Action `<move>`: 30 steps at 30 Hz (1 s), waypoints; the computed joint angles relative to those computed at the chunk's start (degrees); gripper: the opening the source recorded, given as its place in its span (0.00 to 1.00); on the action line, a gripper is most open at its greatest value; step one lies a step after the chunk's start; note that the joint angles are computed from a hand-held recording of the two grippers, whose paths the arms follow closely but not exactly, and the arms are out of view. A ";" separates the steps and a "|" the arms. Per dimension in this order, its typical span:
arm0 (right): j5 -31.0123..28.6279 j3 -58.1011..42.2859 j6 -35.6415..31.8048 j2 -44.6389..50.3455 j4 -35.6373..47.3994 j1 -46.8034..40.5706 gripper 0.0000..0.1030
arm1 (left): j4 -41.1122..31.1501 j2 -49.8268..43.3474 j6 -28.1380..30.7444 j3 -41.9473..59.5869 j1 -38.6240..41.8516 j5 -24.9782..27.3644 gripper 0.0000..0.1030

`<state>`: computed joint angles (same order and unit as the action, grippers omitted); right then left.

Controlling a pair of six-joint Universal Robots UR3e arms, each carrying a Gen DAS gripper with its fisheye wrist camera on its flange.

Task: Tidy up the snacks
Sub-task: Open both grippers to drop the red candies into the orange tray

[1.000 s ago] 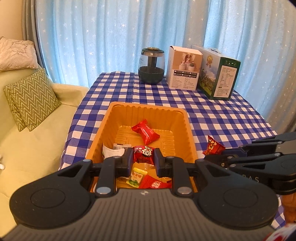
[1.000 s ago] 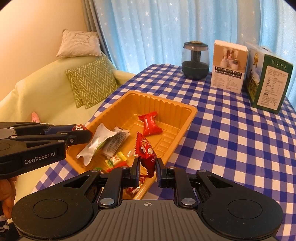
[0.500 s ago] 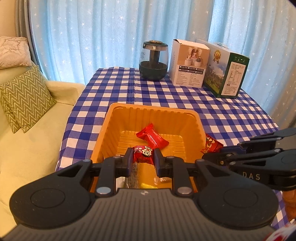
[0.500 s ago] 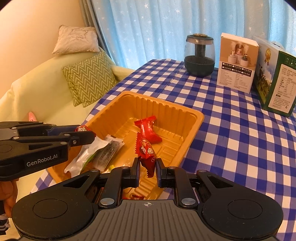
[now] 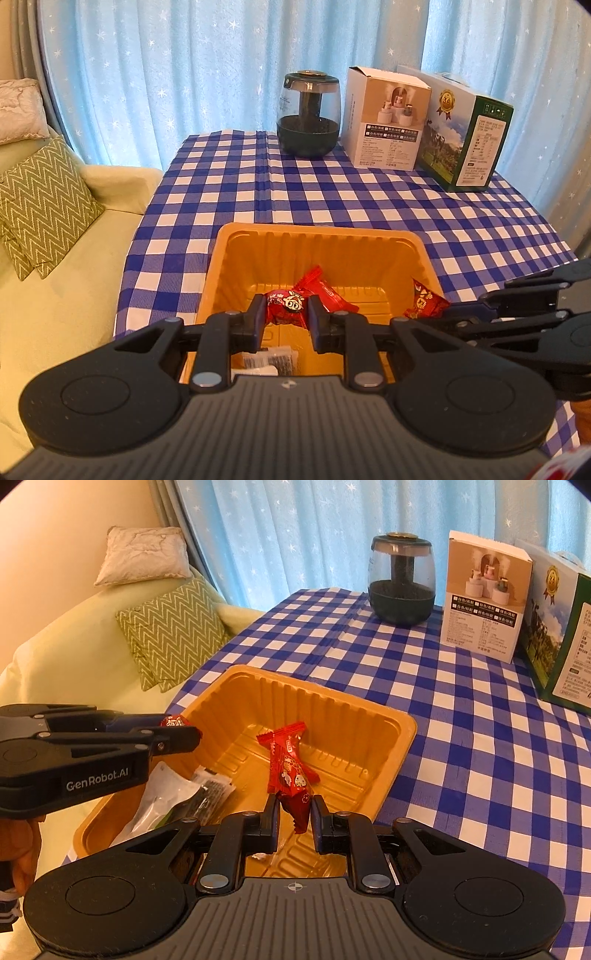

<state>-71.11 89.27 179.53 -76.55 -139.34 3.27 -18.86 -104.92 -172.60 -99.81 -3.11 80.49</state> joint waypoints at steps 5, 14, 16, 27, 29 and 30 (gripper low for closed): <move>0.75 -0.43 0.71 1.01 -0.32 -0.53 0.17 | -0.68 -2.98 0.27 2.81 -0.38 -0.25 0.22; 0.54 -0.03 1.28 1.47 -1.13 -0.49 0.17 | 0.66 -3.91 0.78 2.49 -0.47 0.19 0.32; 0.65 0.18 1.43 1.44 -1.25 -0.54 0.17 | 1.05 -3.24 1.13 1.57 -0.38 0.35 0.32; 0.45 -2.05 1.66 2.45 -0.78 0.06 0.17 | 1.30 -0.87 2.30 -0.53 0.91 -0.27 0.32; 0.52 -2.41 1.69 2.70 -0.72 0.14 0.17 | 1.28 -0.95 2.24 -0.47 0.96 -0.35 0.32; 0.32 -2.45 1.88 2.76 -0.92 0.25 0.17 | 1.25 -0.89 2.23 -0.53 0.96 -0.37 0.32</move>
